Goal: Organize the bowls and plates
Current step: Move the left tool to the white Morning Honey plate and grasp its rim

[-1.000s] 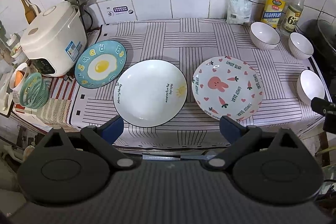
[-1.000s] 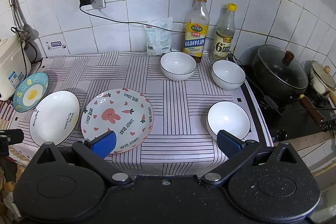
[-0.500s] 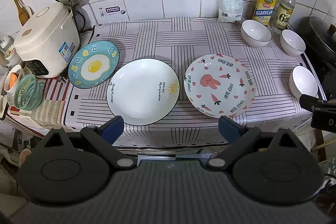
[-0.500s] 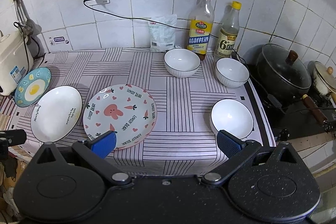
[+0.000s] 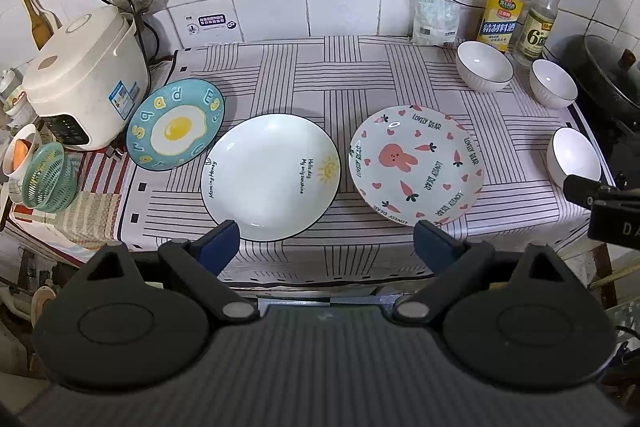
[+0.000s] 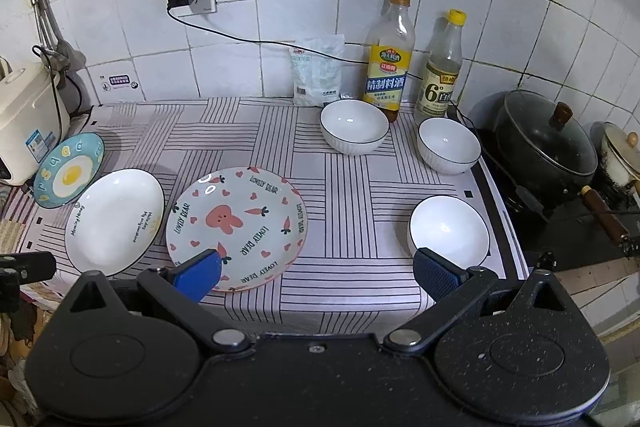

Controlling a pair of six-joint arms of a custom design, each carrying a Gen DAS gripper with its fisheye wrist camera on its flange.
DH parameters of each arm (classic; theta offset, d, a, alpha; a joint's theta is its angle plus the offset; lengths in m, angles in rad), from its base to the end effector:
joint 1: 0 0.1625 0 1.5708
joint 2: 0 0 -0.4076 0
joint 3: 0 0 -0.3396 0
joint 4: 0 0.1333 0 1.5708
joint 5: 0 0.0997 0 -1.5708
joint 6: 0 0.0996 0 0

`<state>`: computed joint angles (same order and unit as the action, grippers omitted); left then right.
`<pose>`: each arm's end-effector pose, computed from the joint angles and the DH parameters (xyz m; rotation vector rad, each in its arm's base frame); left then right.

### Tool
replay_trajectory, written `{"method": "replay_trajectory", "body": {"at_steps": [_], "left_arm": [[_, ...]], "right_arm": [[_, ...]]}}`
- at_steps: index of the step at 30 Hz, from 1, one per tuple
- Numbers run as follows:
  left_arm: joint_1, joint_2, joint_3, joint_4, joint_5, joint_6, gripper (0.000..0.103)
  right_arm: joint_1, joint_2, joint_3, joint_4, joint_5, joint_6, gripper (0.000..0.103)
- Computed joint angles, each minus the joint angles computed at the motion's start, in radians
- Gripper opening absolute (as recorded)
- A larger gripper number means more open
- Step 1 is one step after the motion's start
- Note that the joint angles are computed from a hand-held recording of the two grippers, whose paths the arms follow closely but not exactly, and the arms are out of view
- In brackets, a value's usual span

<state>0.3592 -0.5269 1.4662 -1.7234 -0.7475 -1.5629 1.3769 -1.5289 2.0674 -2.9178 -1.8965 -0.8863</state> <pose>-0.4660 -0.3954 -0.0250 0.0077 2.1633 -0.7525 0.0136 -0.4569 0.4025 0.6491 -2.2916 0.6710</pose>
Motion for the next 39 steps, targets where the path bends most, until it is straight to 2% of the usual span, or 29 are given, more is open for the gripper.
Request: {"method": "replay_trajectory", "body": {"at_steps": [9, 13, 16, 20, 22, 25, 26, 30, 35, 39], "left_arm": [[0.003, -0.007, 0.017, -0.012, 0.001, -0.004, 0.094], [0.004, -0.014, 0.035, -0.014, 0.014, -0.029, 0.094], [0.002, -0.019, 0.049, 0.021, 0.049, -0.079, 0.094], [0.01, -0.056, 0.154, -0.112, 0.085, -0.062, 0.094], [0.025, -0.068, 0.194, -0.161, 0.087, -0.045, 0.094], [0.06, -0.075, 0.206, -0.131, 0.074, -0.082, 0.094], [0.074, -0.082, 0.222, -0.146, 0.075, -0.086, 0.094], [0.128, -0.102, 0.271, -0.175, 0.077, -0.086, 0.094], [0.201, -0.108, 0.334, -0.283, 0.09, -0.004, 0.092], [0.267, -0.1, 0.351, -0.331, 0.063, 0.061, 0.089]], "right_arm": [[-0.014, -0.007, 0.013, -0.006, 0.053, 0.005, 0.103], [-0.027, -0.017, 0.03, -0.036, 0.112, -0.018, 0.103], [-0.046, -0.024, 0.041, -0.058, 0.194, -0.062, 0.103], [-0.071, -0.003, 0.028, -0.057, 0.302, -0.143, 0.103], [-0.092, 0.016, 0.022, -0.062, 0.379, -0.184, 0.103], [-0.131, 0.053, 0.012, -0.048, 0.509, -0.247, 0.103], [-0.135, 0.068, 0.008, -0.042, 0.527, -0.259, 0.103], [-0.125, 0.129, -0.021, 0.046, 0.557, -0.306, 0.103], [-0.089, 0.241, -0.068, 0.148, 0.561, -0.423, 0.098], [-0.053, 0.359, -0.16, 0.243, 0.499, -0.401, 0.092]]}}
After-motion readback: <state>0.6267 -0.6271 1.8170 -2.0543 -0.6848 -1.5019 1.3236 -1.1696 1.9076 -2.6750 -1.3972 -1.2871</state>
